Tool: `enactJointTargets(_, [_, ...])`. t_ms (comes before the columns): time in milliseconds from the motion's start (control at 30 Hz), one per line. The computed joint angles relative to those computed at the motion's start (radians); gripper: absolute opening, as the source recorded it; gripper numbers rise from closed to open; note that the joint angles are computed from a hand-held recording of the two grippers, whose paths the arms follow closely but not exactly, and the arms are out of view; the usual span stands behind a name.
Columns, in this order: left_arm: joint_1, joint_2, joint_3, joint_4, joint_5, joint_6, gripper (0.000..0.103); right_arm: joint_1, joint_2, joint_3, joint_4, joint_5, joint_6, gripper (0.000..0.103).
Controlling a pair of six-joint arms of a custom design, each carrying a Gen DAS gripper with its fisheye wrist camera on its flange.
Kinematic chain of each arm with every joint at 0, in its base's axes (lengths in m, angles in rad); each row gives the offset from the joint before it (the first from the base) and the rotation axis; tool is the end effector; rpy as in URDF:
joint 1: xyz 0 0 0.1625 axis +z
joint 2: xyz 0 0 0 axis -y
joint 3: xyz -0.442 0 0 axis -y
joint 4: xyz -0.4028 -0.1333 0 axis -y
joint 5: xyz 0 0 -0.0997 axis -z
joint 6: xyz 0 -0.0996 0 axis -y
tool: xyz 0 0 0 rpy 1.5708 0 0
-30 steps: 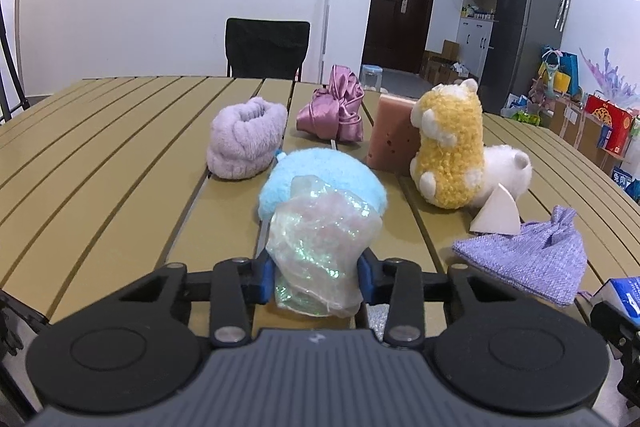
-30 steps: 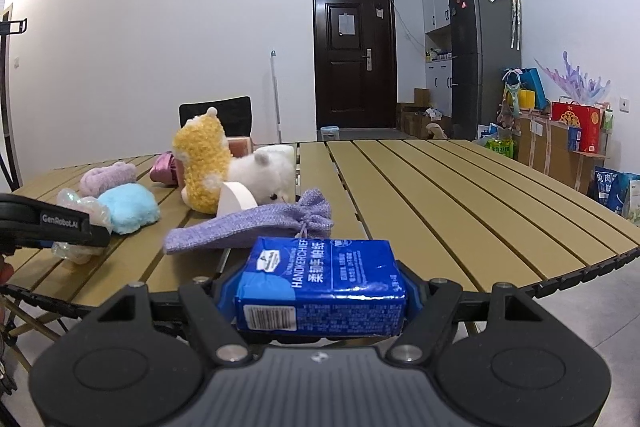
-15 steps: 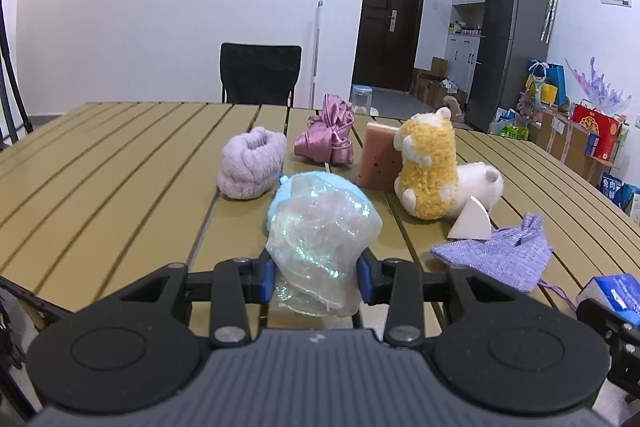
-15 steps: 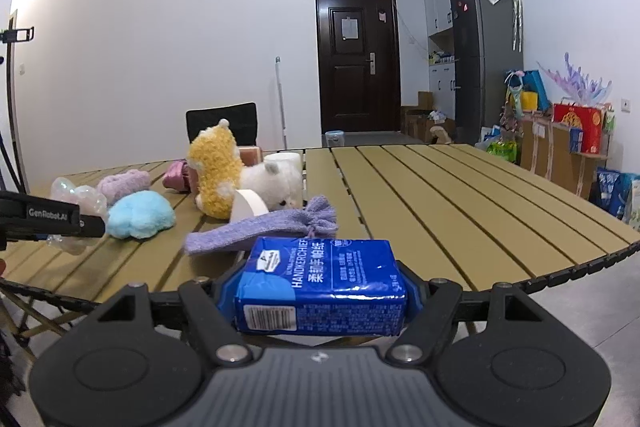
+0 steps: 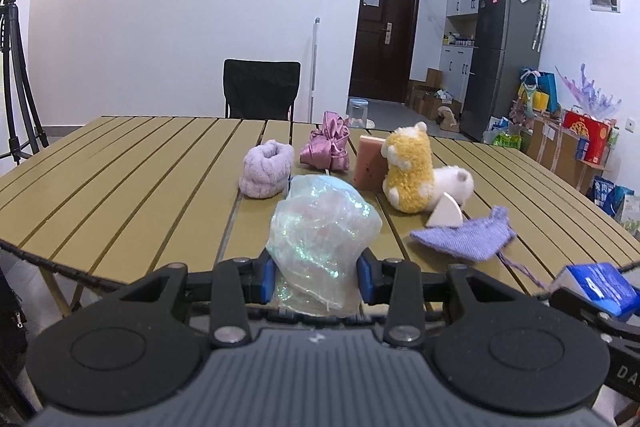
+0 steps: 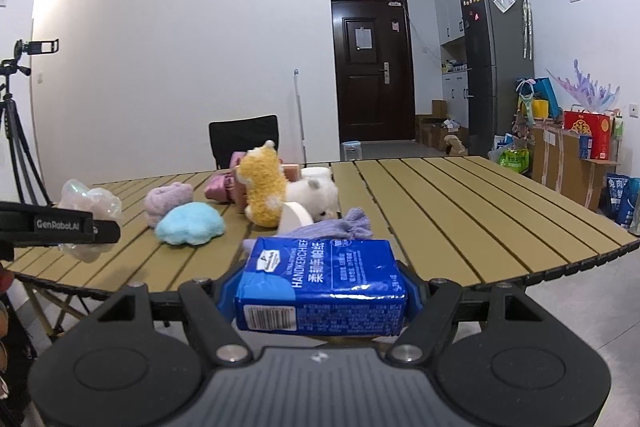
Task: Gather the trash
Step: 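Carry the clear plastic bag and blue tissue box back over the black bin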
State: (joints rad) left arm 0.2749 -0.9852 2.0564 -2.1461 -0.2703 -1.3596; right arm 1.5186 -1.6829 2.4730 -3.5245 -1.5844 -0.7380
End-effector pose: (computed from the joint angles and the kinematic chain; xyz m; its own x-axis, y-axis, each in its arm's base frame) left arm -0.4308 -0.3597 0.1065 -0.7504 -0.1535 -0.6429 0.5381 0.4230 -0.7290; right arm 0.1127 -0.3714 0.3677 -0.7522 -0.2183 0.6218 -0.6561 0.3361 -0.6757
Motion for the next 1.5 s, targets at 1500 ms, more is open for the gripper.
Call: enactJointTargets(1500, [-0.155, -0.028, 0.152, 0.213, -0.531, -0.269, 0.039, -0.153, -0.311, 0.265, 0.253, -0.129, -0.034, 0.073])
